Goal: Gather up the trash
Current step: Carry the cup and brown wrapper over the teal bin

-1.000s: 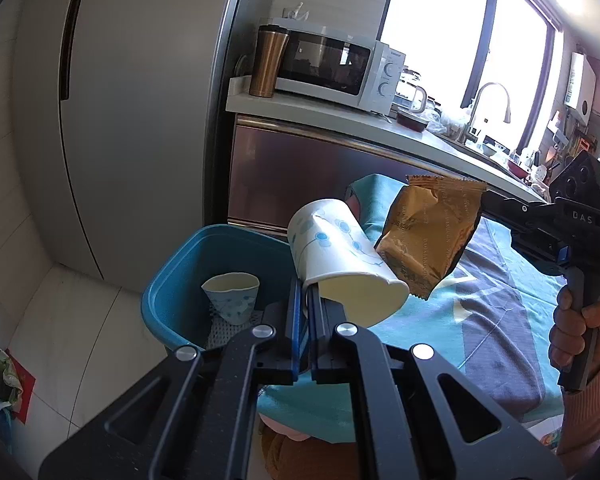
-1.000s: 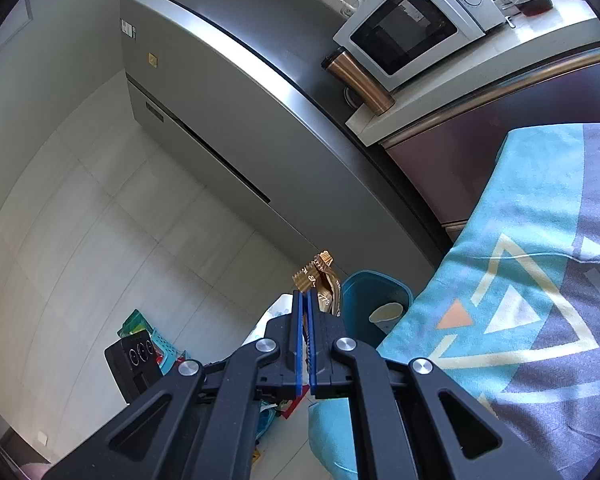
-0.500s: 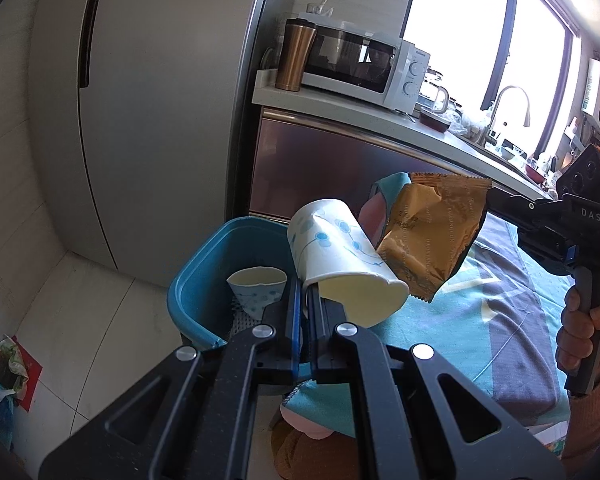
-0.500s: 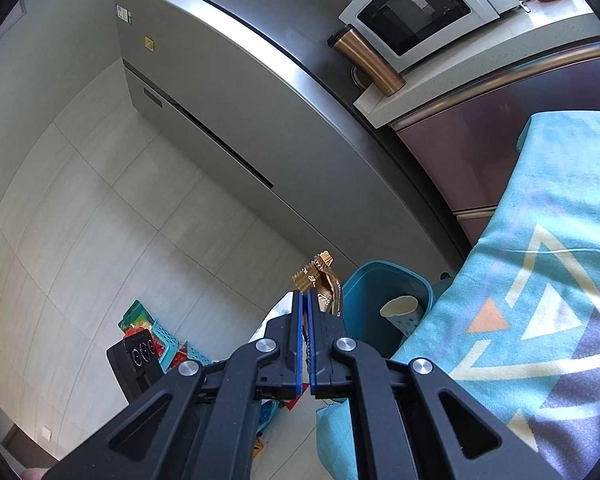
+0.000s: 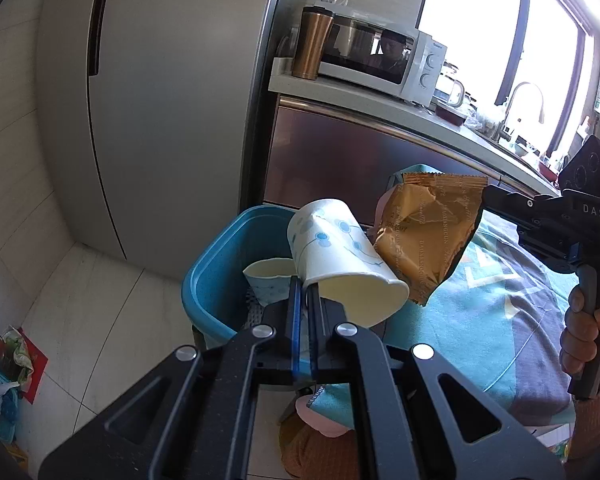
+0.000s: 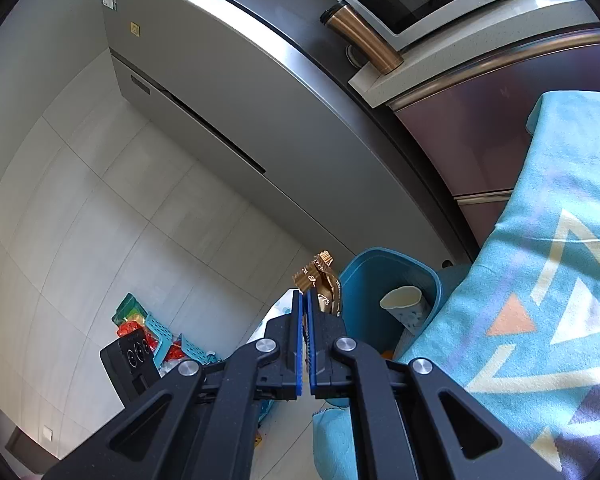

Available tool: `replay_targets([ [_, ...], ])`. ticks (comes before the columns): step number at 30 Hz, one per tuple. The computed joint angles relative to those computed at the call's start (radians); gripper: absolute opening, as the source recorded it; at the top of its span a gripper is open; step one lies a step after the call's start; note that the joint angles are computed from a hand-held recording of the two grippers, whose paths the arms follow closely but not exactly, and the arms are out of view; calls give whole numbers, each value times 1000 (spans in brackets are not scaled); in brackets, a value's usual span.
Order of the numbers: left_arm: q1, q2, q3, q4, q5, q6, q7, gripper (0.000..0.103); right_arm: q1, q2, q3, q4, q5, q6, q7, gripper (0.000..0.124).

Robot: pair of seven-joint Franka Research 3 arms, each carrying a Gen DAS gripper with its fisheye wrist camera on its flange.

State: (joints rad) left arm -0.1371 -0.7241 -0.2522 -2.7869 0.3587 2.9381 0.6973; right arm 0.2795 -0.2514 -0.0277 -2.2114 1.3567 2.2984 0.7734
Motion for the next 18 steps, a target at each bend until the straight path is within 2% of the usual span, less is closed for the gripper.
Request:
replay_targets([
  [18, 27, 40, -10, 18, 20, 5, -15, 4, 11, 38, 20, 21, -13, 21, 26, 1],
])
